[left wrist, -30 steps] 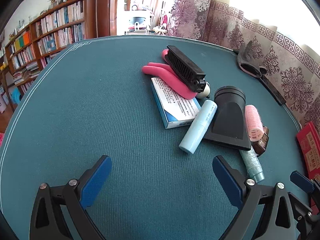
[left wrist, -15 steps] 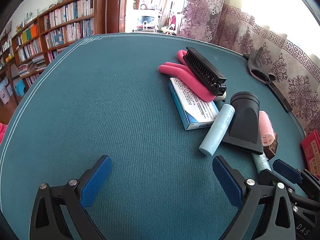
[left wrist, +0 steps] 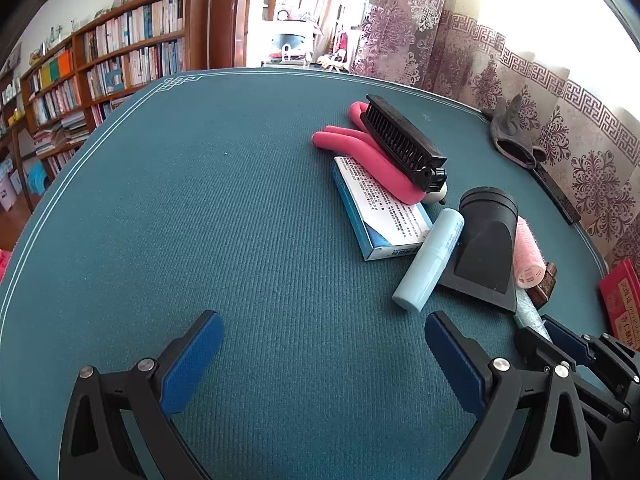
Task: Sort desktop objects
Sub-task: 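Grasp the teal tube with the right tool while the left tool grasps the light blue bottle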
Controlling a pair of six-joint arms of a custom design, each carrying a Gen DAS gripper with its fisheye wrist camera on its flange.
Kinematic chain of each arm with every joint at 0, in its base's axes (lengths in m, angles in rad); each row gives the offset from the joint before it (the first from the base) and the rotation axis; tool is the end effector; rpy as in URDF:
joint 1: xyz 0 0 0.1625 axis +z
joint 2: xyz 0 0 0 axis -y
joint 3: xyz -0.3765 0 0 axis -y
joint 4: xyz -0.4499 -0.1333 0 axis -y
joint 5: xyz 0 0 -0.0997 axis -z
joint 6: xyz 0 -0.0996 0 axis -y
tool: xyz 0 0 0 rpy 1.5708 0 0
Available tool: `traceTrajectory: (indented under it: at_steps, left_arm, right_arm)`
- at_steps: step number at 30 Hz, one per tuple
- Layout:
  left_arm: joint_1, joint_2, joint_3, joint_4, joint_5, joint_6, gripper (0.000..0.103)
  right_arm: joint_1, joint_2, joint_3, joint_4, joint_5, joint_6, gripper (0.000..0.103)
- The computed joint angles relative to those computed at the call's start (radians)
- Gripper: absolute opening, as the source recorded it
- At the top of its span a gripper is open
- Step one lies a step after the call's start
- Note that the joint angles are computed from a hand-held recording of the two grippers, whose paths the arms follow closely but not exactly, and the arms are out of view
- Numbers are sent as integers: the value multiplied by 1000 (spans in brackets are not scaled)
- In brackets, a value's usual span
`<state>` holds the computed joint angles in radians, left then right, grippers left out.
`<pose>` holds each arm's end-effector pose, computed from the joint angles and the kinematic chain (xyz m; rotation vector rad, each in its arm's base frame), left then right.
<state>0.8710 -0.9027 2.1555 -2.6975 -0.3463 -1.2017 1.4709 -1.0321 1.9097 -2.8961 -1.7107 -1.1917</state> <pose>-0.1281 -0.5046 -0.0154 -0.4293 2.0478 -1.1180 0.0577 -0.6221 0.0939 1.3837 -2.3619 0.3822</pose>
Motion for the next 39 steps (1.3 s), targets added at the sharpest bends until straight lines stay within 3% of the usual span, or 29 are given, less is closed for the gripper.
traceTrajectory:
  at_steps: [11, 16, 19, 24, 36, 39]
  left_arm:
    - [19, 48, -71, -26, -7, 111, 102]
    - [53, 71, -129, -41, -27, 197, 102]
    - [72, 91, -152, -138, -36, 283, 102]
    - [86, 95, -184, -112, -54, 284, 102]
    - [94, 145, -236, -148, -66, 361, 102]
    - [81, 157, -225, -205, -61, 416, 88]
  right_arm:
    - [-85, -112, 30, 78, 38, 18, 24]
    - [-92, -119, 37, 81, 58, 28, 24]
    - [-99, -121, 36, 90, 69, 27, 24]
    - [-110, -125, 12, 156, 98, 55, 24]
    - [-116, -131, 9, 184, 112, 67, 24]
    - [-116, -132, 10, 184, 112, 67, 24]
